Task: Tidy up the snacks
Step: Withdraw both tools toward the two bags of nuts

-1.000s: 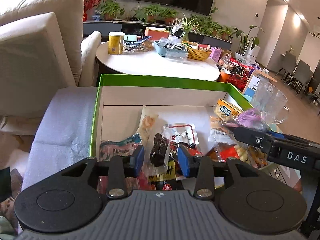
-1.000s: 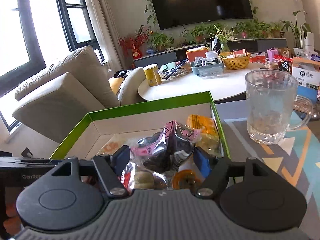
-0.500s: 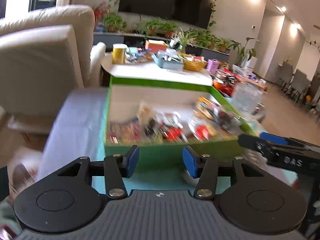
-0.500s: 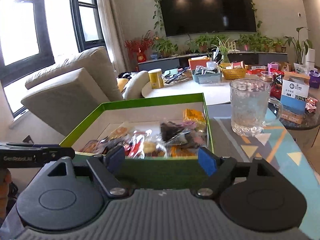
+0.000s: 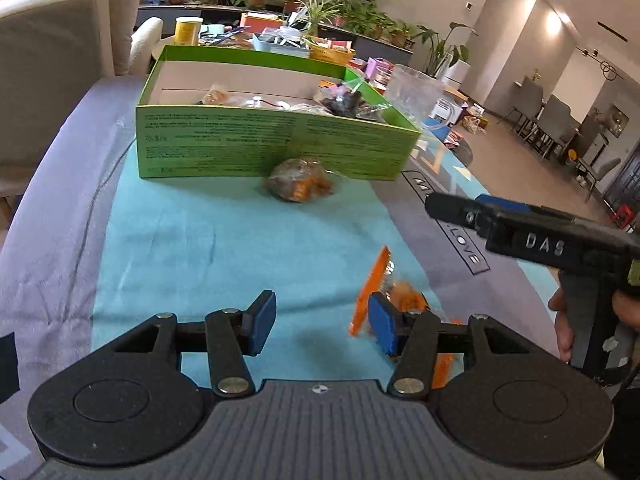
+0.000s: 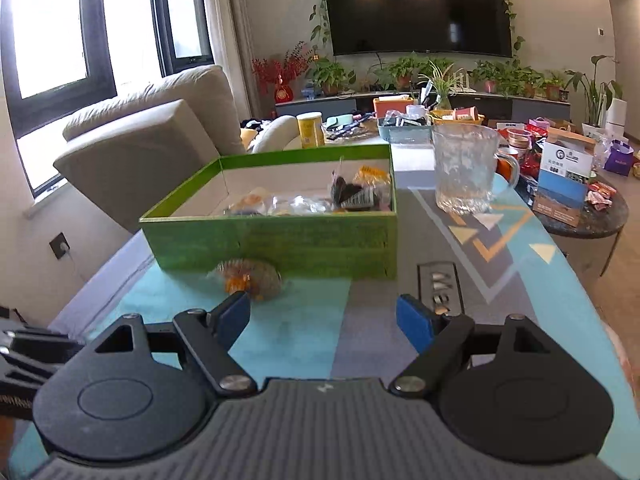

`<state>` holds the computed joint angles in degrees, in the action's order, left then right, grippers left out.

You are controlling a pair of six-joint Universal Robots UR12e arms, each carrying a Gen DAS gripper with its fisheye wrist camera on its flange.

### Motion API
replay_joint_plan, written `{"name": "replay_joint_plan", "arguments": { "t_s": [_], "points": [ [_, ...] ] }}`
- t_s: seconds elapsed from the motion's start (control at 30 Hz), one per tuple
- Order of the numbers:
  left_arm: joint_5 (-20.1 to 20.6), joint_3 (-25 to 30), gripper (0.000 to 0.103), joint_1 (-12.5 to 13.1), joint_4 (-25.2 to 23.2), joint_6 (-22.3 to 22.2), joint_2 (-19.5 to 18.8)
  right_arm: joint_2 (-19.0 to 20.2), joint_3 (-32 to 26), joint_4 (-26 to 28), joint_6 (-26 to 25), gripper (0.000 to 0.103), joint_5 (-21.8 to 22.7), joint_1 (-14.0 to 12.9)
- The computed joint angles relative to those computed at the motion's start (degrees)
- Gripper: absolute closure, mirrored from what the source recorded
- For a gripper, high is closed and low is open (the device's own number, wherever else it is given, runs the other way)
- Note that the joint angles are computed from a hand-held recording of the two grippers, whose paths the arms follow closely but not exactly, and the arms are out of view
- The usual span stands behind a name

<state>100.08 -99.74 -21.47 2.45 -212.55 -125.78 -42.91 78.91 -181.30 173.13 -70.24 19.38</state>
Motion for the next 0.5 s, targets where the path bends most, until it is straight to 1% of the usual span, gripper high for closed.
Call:
{"name": "replay_joint_plan", "arguments": {
  "t_s": [0.13, 0.27, 0.4, 0.5],
  "points": [
    [0.2, -0.4, 0.053, -0.3, 0.2, 0.1, 0.4, -0.7, 1.4, 0.0, 0.2, 0.053, -0.8, -0.1],
    [0.1, -1.2, 0.051, -0.6, 1.6, -0.2, 0.9, -1.5, 3.1, -0.9, 0.0, 0.053, -1.2, -0.3],
    [-0.1, -1.3, 0.05, -1.0, 0.6, -0.6, 1.2, -2.0, 4.2, -2.0, -0.6, 0.053, -2.0, -0.4],
    [-0.3, -1.3, 0.05, -1.2, -0.1, 0.0, 1.3, -2.2, 5.0, -2.3, 0.3, 0.053, -1.7, -0.8]
  ]
}}
